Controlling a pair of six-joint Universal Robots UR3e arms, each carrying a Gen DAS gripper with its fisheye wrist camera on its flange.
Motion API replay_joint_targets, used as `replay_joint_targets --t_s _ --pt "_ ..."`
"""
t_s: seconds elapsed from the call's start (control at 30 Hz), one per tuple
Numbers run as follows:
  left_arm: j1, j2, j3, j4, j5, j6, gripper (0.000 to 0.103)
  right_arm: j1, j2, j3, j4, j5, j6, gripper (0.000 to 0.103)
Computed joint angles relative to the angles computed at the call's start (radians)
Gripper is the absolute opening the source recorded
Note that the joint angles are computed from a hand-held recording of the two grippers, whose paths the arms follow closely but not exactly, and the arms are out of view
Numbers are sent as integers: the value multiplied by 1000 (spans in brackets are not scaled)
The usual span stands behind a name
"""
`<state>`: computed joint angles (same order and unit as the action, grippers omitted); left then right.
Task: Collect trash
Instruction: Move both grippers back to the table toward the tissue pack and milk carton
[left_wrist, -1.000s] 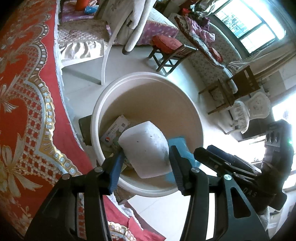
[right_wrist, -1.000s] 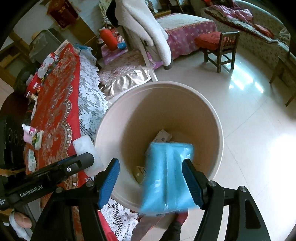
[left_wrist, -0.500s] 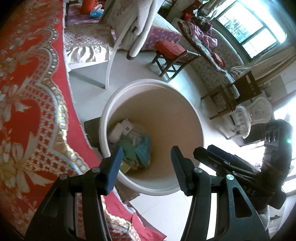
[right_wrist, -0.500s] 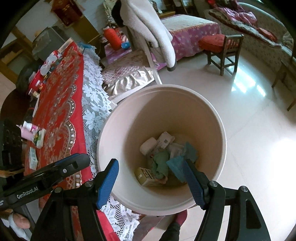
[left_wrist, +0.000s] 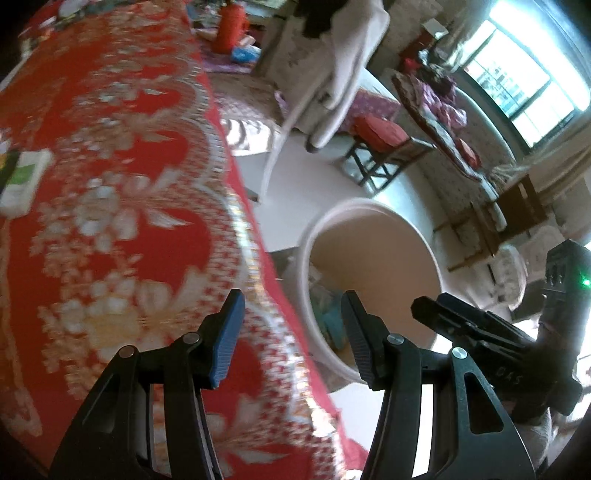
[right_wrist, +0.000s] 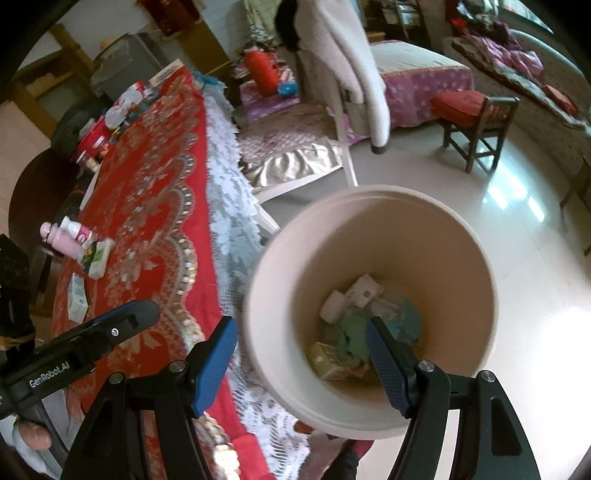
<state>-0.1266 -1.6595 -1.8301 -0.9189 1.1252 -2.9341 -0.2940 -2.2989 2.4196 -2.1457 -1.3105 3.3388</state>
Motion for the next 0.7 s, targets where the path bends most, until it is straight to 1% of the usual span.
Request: replay_joint_targets --t_s 0.1,0.3,0.5,0.7 --pt "64 45 -34 -9 -2 29 53 135 149 -55 -133 -51 89 69" --pt "206 137 -82 -58 -13 101 53 340 406 -195 -297 -117 203 69" --pt "347 176 -87 -102 -14 166 53 492 646 -372 -381 -148 270 70" --pt "506 192 -76 -143 -24 238 53 599 849 -581 -391 -162 301 70"
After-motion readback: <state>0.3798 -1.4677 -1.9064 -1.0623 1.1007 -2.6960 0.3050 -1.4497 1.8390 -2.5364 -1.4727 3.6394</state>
